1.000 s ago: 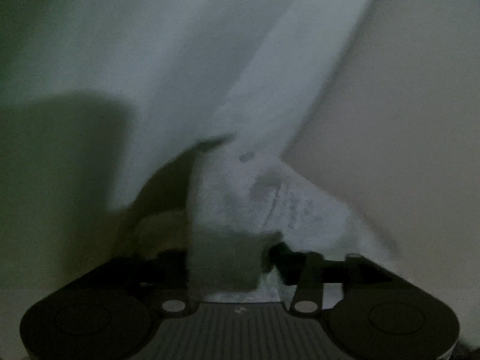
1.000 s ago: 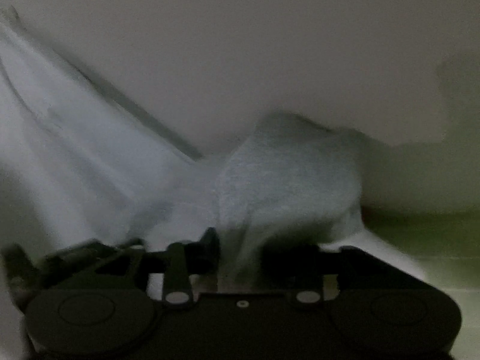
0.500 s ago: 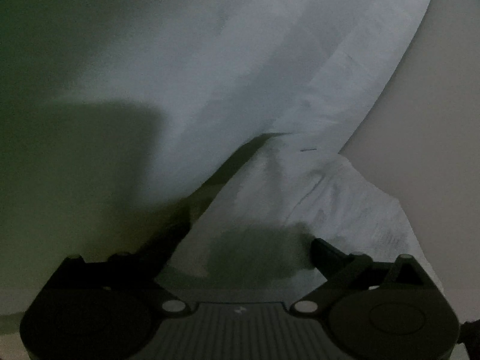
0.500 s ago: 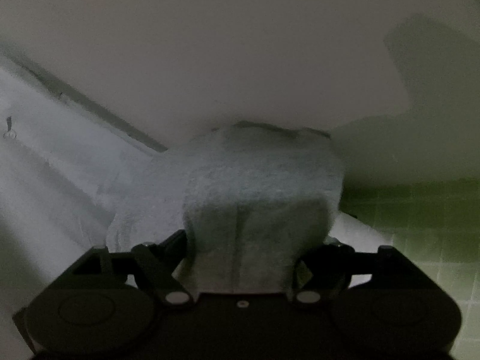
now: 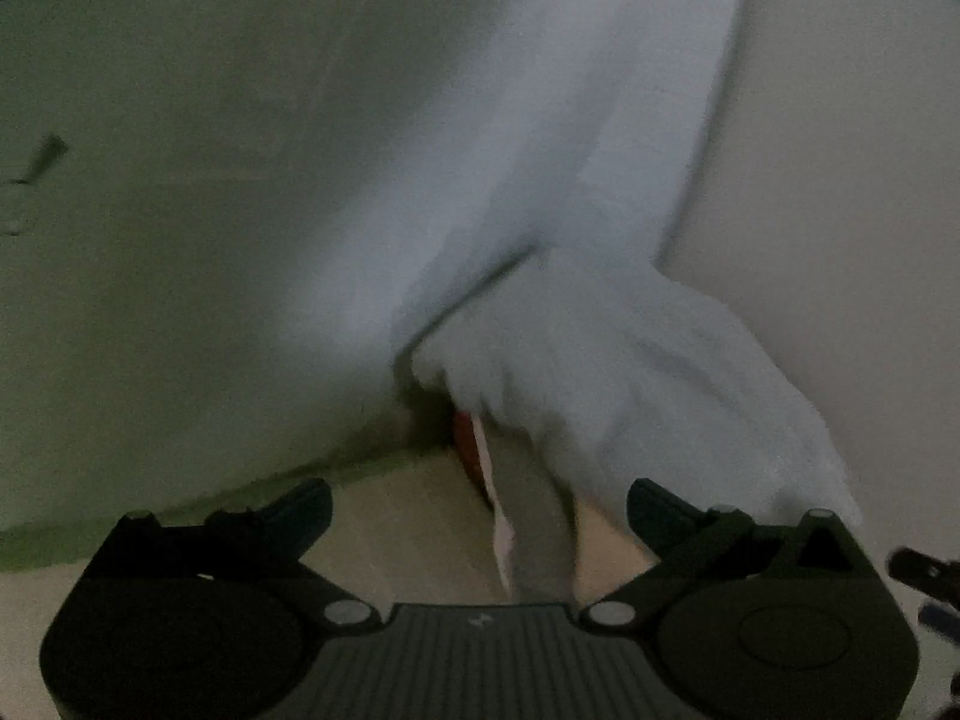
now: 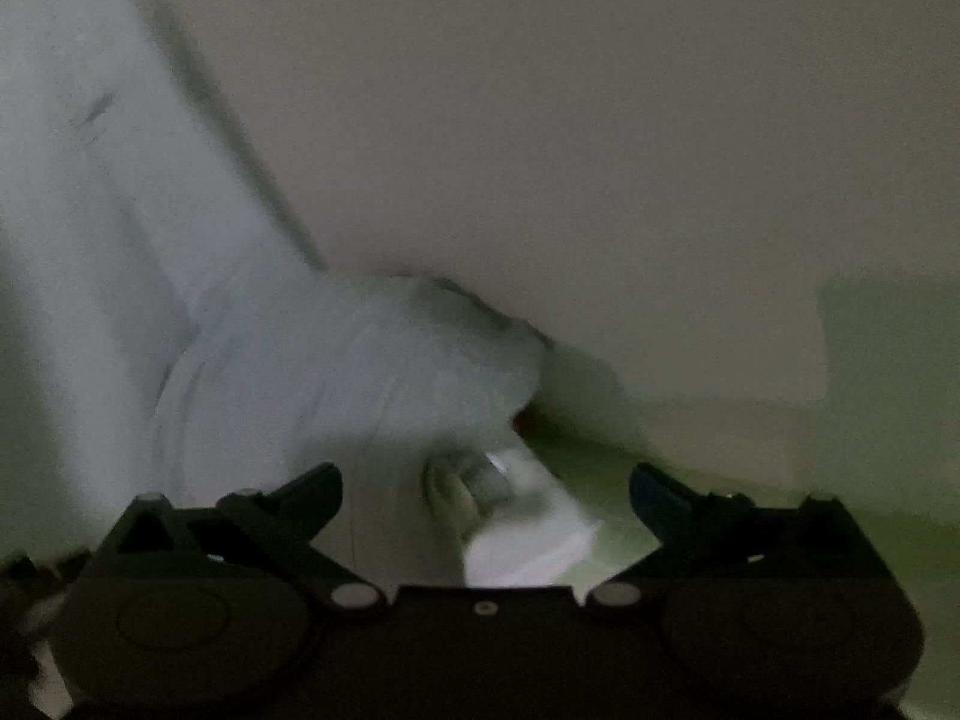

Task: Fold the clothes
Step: 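Open both grippers and release the hoodie onto the stack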

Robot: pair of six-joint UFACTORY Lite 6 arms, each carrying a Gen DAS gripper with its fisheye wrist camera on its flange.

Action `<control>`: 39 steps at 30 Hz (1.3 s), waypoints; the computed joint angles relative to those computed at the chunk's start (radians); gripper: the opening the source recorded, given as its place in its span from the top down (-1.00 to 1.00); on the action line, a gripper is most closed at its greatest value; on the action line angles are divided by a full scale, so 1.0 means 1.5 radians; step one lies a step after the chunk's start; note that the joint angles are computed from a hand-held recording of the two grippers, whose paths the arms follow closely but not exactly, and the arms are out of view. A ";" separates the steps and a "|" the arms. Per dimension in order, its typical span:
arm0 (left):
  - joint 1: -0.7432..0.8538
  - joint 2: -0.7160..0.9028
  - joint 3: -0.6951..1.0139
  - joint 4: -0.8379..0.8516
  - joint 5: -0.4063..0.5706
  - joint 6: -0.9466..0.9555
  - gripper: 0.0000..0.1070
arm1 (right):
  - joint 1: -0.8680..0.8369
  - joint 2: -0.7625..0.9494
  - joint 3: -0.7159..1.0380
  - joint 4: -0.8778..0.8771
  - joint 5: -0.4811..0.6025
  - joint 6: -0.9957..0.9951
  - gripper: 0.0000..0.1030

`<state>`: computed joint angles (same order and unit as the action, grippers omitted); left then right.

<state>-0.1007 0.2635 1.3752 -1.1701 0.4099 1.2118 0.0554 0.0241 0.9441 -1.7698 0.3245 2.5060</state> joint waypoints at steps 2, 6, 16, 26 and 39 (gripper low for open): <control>-0.011 -0.086 -0.095 -0.023 -0.019 0.028 -0.92 | 0.048 -0.086 -0.072 0.071 0.035 -0.102 -1.00; 0.002 -0.275 -0.283 0.008 -0.013 -0.007 -0.92 | 0.191 -0.258 -0.189 0.237 0.159 -0.290 -1.00; 0.103 -0.600 -0.543 0.150 0.169 -0.028 -0.92 | 0.664 -0.521 -0.336 0.440 0.576 -0.315 -1.00; 0.267 -0.765 -0.620 0.171 0.363 0.047 -0.92 | 0.980 -0.522 -0.323 0.545 0.848 -0.184 -1.00; 0.281 -0.760 -0.623 0.146 0.385 0.100 -0.92 | 1.015 -0.489 -0.309 0.558 0.866 -0.160 -1.00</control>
